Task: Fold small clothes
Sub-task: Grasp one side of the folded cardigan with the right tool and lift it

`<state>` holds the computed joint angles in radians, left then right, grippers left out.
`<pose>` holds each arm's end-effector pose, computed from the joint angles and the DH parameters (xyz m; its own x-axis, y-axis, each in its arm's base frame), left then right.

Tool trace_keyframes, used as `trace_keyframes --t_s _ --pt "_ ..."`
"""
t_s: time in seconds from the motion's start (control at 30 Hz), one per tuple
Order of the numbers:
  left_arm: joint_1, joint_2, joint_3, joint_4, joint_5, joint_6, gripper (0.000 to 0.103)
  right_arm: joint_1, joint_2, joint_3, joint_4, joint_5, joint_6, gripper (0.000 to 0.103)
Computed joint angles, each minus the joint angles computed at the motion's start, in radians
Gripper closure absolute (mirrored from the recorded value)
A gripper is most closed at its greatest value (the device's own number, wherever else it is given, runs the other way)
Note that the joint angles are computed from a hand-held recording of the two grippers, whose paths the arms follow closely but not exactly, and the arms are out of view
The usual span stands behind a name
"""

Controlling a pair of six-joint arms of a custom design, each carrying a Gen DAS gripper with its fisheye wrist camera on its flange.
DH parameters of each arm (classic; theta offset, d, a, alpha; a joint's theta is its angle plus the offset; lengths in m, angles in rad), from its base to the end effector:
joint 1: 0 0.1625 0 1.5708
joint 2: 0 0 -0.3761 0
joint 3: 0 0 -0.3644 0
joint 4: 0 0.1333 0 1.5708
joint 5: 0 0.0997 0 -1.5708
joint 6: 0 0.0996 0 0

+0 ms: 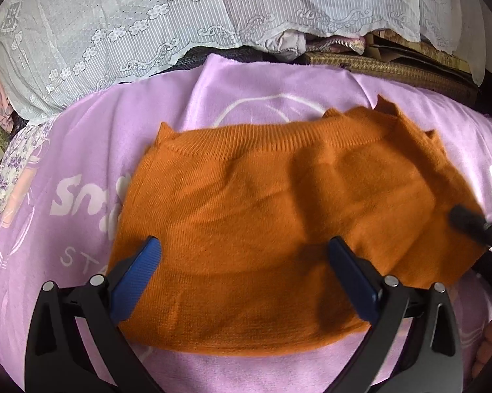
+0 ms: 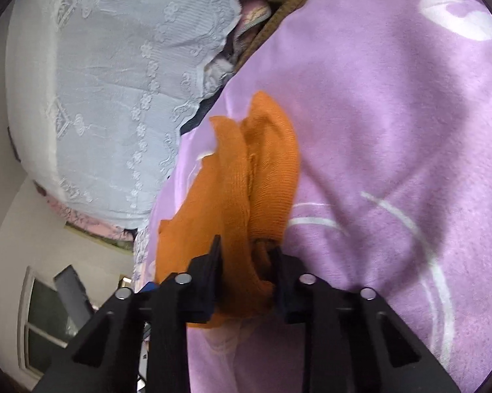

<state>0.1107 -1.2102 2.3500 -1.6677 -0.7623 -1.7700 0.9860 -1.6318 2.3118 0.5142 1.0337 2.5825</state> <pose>-0.2514 -0.2345 0.0626 -0.5985 -0.2040 -0.7747 0.4348 0.7294 -0.5281 0.0437 -0.2678 0.1925 -0.9677 -0.1422 -0.2083 0.0001 0.8257 -0.5641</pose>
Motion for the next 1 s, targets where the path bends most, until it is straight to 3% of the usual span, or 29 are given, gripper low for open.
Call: trace_keyframes --t_s 0.23,0.33,0.4,0.5,0.57,0.77,1.0 --pt "0.053 0.138 -0.145 0.061 0.03 0.029 0.004 -0.036 -0.032 0.038 -0.031 -0.033 -0.015 0.077" --pt "0.108 0.222 -0.214 0.033 0.025 0.092 0.004 -0.025 -0.036 0.035 -0.034 -0.021 -0.01 0.076" --pt "0.124 0.264 -0.245 0.053 0.035 0.07 0.004 -0.002 -0.044 0.031 -0.043 0.004 0.002 0.076" --pt "0.109 0.267 -0.238 0.042 0.055 0.086 0.005 0.075 -0.076 0.033 -0.077 0.068 0.021 0.071" --pt "0.091 0.232 -0.188 -0.061 0.068 0.148 0.006 0.143 -0.121 0.047 -0.114 0.113 0.029 0.072" --pt "0.092 0.151 -0.118 -0.186 0.066 0.203 0.006 0.329 -0.182 0.053 -0.209 0.273 0.105 0.074" --pt "0.061 0.076 -0.092 -0.13 0.085 0.154 0.006 0.527 -0.169 0.031 -0.27 0.418 0.192 0.074"
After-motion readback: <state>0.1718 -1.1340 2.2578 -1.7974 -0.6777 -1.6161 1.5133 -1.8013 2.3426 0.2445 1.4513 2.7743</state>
